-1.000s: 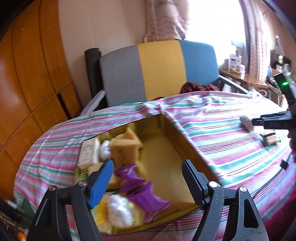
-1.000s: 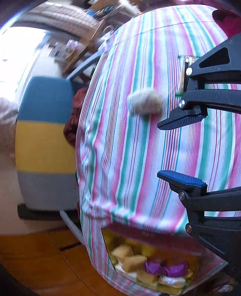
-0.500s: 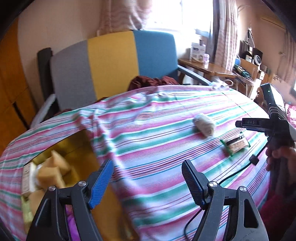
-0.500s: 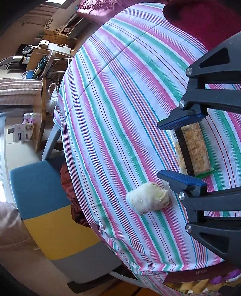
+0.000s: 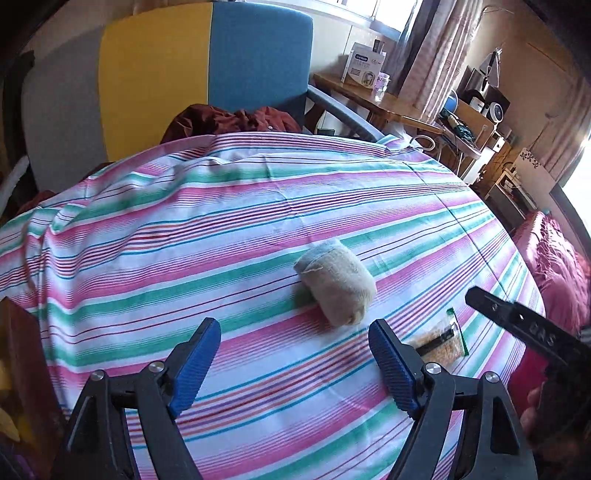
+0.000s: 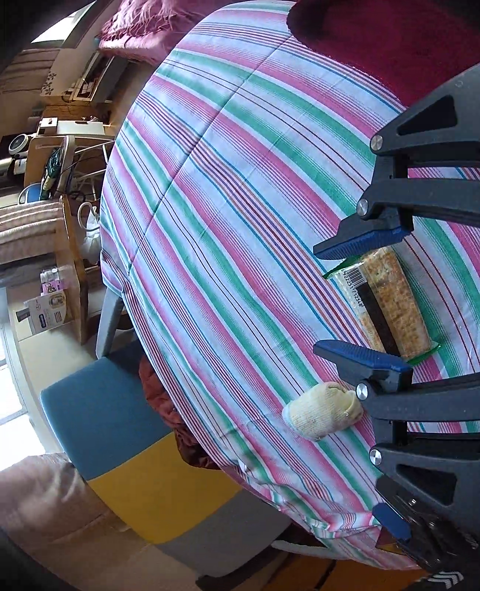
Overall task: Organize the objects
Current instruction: 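Grasp the beige knitted sock bundle with the left gripper, then grasp the green-edged cracker packet with the right gripper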
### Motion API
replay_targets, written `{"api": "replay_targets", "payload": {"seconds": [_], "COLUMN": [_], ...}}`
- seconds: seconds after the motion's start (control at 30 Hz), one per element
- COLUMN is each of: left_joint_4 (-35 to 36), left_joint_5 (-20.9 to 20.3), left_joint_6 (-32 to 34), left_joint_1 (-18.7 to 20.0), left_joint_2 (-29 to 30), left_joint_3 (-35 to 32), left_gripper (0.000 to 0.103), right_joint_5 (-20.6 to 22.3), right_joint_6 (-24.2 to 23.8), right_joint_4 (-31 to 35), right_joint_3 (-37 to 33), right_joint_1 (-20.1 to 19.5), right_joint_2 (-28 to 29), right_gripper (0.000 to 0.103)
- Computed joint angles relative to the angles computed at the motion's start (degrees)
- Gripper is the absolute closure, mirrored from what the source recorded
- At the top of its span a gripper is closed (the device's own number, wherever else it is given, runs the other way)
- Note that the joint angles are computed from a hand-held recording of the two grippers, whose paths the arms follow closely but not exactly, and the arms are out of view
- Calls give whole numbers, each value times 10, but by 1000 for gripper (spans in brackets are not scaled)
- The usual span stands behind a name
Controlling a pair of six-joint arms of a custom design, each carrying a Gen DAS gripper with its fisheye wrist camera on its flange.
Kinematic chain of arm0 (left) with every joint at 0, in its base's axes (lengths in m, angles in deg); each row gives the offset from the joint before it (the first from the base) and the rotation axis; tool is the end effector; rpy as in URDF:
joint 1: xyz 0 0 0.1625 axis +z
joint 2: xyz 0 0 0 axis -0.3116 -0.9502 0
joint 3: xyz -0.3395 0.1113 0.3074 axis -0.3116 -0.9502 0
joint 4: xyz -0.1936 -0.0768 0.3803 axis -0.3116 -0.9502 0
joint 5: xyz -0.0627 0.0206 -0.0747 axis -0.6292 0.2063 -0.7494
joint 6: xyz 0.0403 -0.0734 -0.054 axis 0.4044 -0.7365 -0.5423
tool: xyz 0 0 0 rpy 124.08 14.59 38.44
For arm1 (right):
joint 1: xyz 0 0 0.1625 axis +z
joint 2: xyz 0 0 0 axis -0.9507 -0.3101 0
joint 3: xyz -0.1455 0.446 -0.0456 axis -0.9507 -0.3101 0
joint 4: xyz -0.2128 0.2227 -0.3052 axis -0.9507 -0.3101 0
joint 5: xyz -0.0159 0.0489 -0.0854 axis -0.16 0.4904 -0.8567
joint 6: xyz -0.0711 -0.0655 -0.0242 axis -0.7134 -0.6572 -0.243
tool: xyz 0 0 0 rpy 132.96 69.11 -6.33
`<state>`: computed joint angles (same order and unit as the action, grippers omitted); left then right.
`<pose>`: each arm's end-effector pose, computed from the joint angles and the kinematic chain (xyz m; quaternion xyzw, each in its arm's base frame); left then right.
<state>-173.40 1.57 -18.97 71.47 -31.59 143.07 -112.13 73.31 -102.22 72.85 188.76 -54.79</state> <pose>-0.1765 -0.5594 0.2686 0.1858 0.9252 -0.2241 0.2433 0.3188 -0.5050 0.1280 -0.0931 -0.8835 0.3635 0.2803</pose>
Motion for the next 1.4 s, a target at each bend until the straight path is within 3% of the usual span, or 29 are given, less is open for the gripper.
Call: {"api": "replay_targets", "payload": {"seconds": [0.43,0.47,0.5,0.53,0.7,1.0,1.23,1.4], "left_joint_4": [26,17,-11,-27,-55,-47,-16,-2], "left_joint_5": [-19,-32,-32,-47,-16,15,16,10], "left_joint_6": [-48,-43,-27,-7,30,39,4,-5], "left_joint_1": [42,47,45,45,30,12,-21,-32], "left_joint_2": [135,137,135,131,90,-52,-155,-196], "left_joint_3": [-108,-106,-95,-87,-33,99,183,209], "left_gripper": [18,21,36,41,46,46,46,46], "right_joint_5": [24,25,25,26,38,85,90,110], "right_joint_6": [11,13,14,14,13,-3,-8,11], "right_joint_4": [-2,-1,2,5,14,71,82,89], "right_joint_3": [7,7,7,7,7,-5,-10,-6], "right_joint_1": [-10,-11,-12,-13,-16,-19,-16,-14], "right_joint_2": [-7,-7,-8,-8,-11,-7,-2,-8], "right_gripper": [57,57,57,57,57,57,57,57]}}
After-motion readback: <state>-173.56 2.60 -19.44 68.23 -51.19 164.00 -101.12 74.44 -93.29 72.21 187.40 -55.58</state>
